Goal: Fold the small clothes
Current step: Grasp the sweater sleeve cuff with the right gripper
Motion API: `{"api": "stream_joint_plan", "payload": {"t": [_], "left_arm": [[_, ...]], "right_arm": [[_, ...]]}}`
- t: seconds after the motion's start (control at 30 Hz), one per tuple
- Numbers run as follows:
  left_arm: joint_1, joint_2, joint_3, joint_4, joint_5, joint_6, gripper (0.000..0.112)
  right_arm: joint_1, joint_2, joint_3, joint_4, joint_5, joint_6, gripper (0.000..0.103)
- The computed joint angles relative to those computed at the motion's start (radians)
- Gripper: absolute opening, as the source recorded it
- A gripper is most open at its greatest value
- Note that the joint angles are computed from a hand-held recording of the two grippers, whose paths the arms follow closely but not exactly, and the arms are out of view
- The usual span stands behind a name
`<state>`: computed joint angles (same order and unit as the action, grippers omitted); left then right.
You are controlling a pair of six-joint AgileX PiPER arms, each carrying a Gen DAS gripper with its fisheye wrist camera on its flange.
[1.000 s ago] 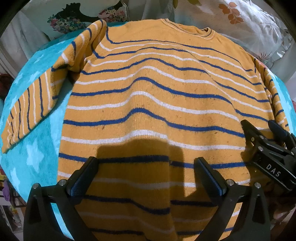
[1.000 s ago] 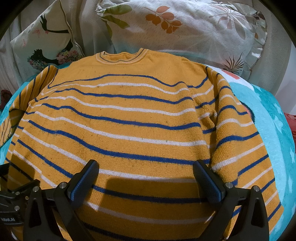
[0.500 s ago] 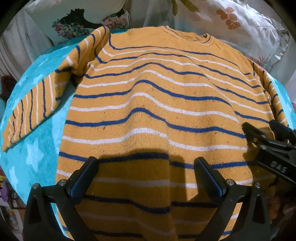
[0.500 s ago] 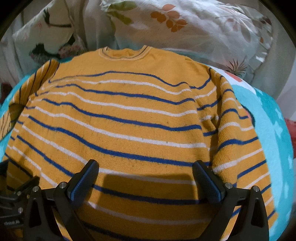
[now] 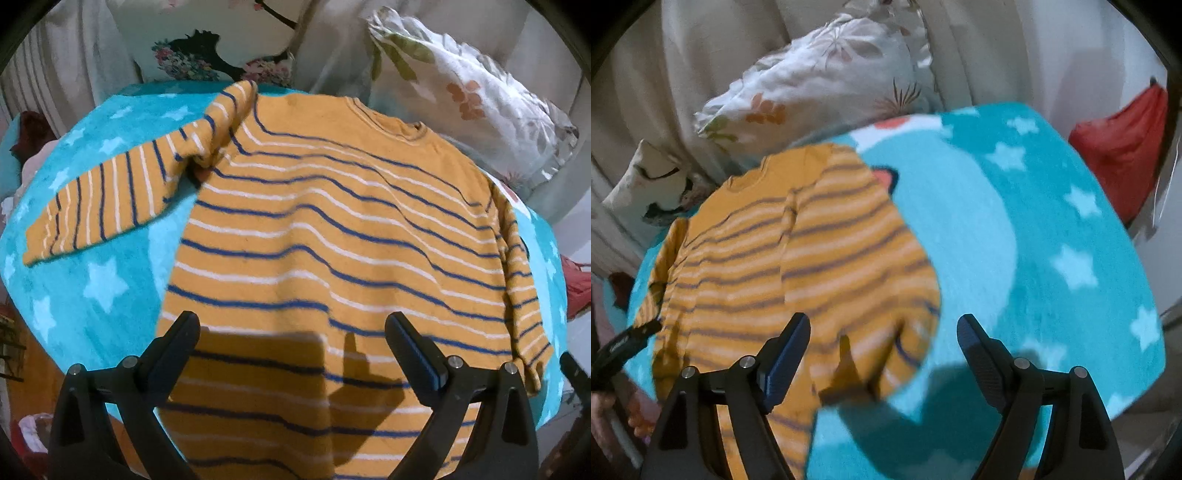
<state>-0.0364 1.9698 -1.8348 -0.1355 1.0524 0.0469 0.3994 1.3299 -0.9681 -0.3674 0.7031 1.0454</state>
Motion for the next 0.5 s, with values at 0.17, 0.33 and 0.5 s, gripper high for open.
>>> {"api": "stream_joint_plan", "payload": {"t": [0.17, 0.33, 0.5], "left_arm": [[-0.047, -0.018, 0.036, 0.005, 0.006, 0.004, 0.1], [-0.071, -0.059, 0.087, 0.019, -0.017, 0.016, 0.1], [-0.078, -0.067, 0.096, 0.027, -0.015, 0.009, 0.1]], "right_arm": [[0.184, 0.051, -0.047, -0.038, 0.004, -0.067, 0.083], [0.291, 0.254, -0.154, -0.144, 0.098, 0.016, 0.075], [0.279, 0.286, -0.162, -0.173, 0.126, 0.023, 0.024]]}}
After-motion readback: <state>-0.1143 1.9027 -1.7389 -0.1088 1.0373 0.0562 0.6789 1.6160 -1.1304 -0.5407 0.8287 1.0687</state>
